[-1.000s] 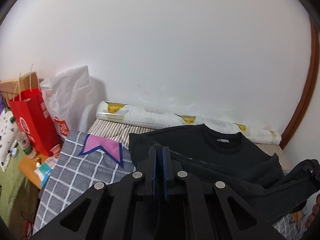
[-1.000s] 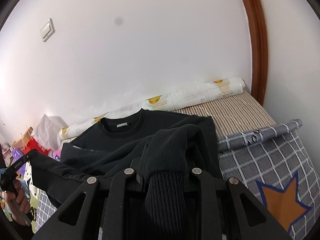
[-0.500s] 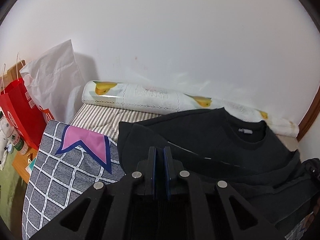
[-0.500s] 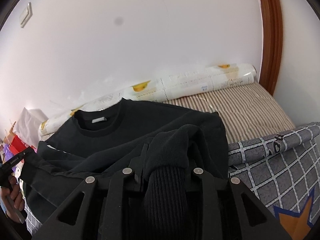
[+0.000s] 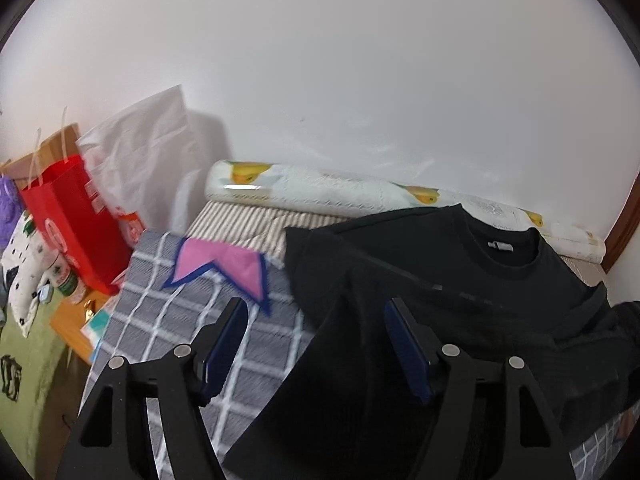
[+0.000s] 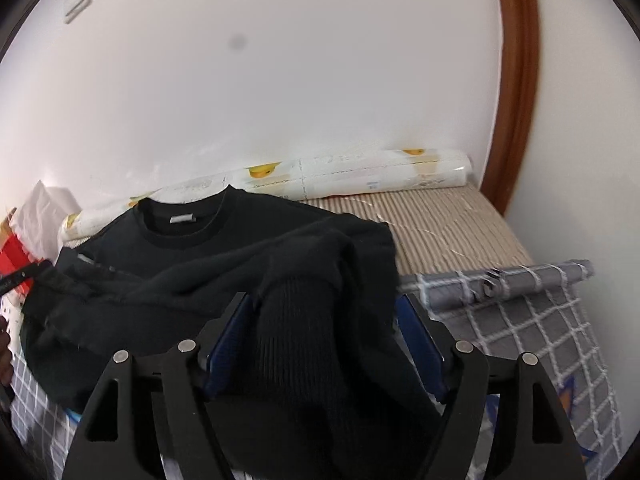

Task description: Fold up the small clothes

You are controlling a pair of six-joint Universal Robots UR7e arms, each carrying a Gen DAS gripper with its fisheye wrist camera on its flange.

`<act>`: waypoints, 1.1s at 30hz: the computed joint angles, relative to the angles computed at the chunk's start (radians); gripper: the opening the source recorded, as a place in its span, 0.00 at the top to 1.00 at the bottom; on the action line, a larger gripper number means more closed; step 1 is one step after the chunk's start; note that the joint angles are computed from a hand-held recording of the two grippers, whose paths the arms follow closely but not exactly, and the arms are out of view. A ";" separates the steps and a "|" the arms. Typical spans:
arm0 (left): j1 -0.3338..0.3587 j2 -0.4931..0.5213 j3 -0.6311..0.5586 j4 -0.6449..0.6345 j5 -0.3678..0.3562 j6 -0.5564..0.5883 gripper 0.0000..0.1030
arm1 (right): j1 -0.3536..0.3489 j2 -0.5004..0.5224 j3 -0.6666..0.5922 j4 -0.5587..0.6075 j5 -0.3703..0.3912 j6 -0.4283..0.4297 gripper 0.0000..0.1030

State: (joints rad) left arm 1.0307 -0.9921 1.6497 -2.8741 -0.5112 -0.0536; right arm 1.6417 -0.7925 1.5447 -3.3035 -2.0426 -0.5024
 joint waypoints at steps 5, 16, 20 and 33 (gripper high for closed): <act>-0.014 -0.104 0.130 0.036 0.014 -0.099 0.32 | -0.023 -0.081 0.134 -0.020 0.023 0.043 0.27; 0.021 -0.216 0.280 0.097 -0.133 -0.252 0.32 | -0.061 -0.127 0.276 -0.110 -0.014 0.082 0.27; 0.046 -0.191 0.247 0.108 -0.184 -0.257 0.32 | -0.072 -0.118 0.242 -0.059 -0.030 0.113 0.27; 0.091 -0.112 0.163 0.110 -0.271 -0.205 0.66 | -0.121 -0.044 0.113 0.094 0.070 0.218 0.55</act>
